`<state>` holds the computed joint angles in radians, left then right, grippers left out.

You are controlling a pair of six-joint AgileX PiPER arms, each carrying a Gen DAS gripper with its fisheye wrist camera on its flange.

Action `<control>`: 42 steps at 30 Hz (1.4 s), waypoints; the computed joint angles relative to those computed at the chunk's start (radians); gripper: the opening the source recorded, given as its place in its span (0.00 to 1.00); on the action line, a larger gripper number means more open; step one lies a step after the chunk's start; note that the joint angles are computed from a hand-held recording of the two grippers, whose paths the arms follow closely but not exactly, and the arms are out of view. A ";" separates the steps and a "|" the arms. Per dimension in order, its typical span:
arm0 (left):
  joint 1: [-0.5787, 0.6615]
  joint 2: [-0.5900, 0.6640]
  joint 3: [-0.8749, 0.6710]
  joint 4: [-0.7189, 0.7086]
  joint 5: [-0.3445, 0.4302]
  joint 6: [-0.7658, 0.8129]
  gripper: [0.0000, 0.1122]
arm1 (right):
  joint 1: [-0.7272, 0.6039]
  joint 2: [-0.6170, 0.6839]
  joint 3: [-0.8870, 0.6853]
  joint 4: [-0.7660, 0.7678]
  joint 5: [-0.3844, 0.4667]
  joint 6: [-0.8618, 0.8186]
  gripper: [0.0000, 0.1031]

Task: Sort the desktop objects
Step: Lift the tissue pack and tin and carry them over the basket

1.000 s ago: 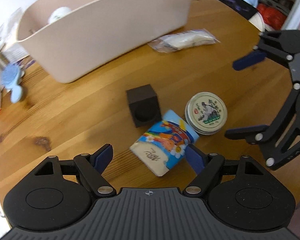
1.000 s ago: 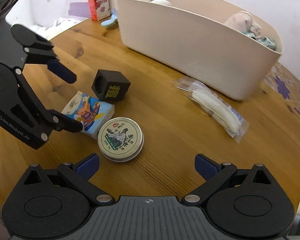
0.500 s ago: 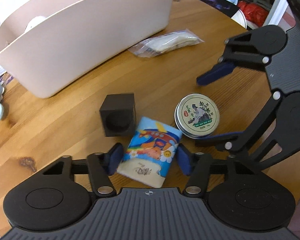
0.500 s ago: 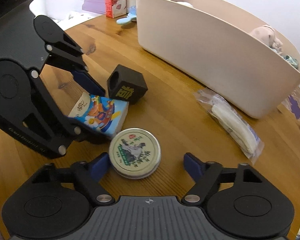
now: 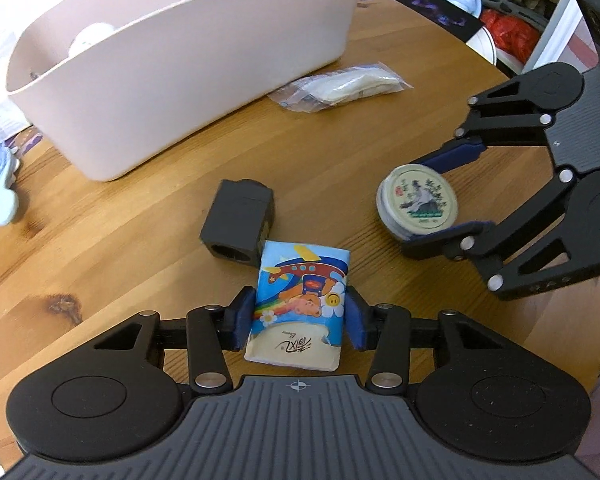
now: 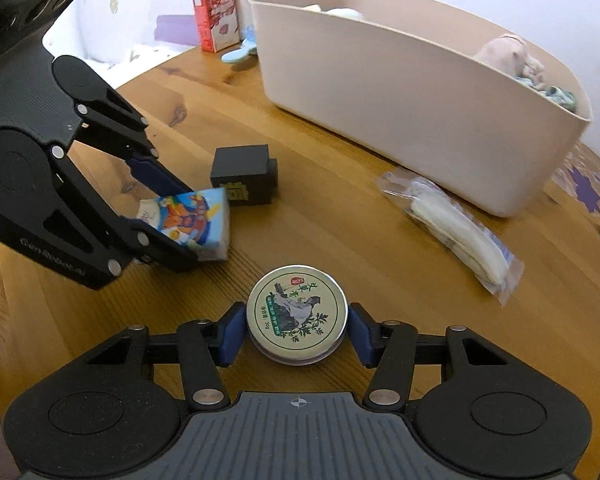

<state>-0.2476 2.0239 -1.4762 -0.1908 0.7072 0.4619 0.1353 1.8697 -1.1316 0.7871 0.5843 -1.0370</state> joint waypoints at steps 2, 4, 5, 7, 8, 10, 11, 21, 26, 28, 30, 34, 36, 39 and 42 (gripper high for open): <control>0.007 -0.015 0.010 -0.002 -0.001 -0.004 0.42 | -0.013 -0.013 0.012 0.007 0.000 -0.013 0.50; 0.012 -0.028 0.017 0.006 -0.003 -0.017 0.42 | -0.024 -0.027 0.026 0.010 -0.001 -0.017 0.50; 0.014 -0.034 0.022 0.010 -0.006 -0.025 0.42 | -0.031 -0.034 0.032 0.010 -0.002 -0.019 0.50; 0.010 -0.035 0.019 0.022 -0.012 -0.049 0.42 | -0.045 -0.050 0.044 0.015 0.000 -0.028 0.49; 0.013 -0.043 0.024 0.024 -0.013 -0.053 0.42 | -0.052 -0.060 0.050 0.019 0.001 -0.034 0.49; 0.017 -0.058 0.032 0.030 -0.018 -0.062 0.42 | -0.067 -0.084 0.066 0.029 0.001 -0.048 0.50; 0.018 -0.068 0.037 0.031 -0.021 -0.067 0.42 | -0.072 -0.086 0.062 0.030 0.003 -0.048 0.50; 0.027 -0.148 0.044 0.054 -0.049 -0.099 0.42 | -0.134 -0.170 0.083 0.075 -0.018 -0.091 0.50; 0.034 -0.169 0.014 0.060 -0.049 -0.110 0.42 | -0.151 -0.183 0.061 0.086 -0.037 -0.084 0.50; 0.039 -0.171 -0.004 0.060 -0.043 -0.108 0.42 | -0.160 -0.177 0.037 0.077 -0.028 -0.073 0.50; 0.046 -0.167 -0.033 0.061 -0.035 -0.105 0.42 | -0.168 -0.170 0.015 0.067 -0.025 -0.065 0.50; 0.063 -0.147 -0.102 0.067 -0.025 -0.103 0.42 | -0.181 -0.147 -0.038 0.042 -0.025 -0.041 0.50; 0.072 -0.124 -0.157 0.070 -0.012 -0.105 0.42 | -0.186 -0.132 -0.074 0.030 -0.025 -0.026 0.50; 0.083 -0.083 -0.246 0.071 0.009 -0.097 0.42 | -0.186 -0.111 -0.121 0.016 -0.039 -0.007 0.50; 0.094 -0.038 -0.341 0.078 0.026 -0.106 0.42 | -0.187 -0.083 -0.180 -0.002 -0.047 0.027 0.50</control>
<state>-0.1532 1.9859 -1.8168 -0.1131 0.7333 0.3557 -0.0520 1.7869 -1.3117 0.7851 0.5369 -1.0104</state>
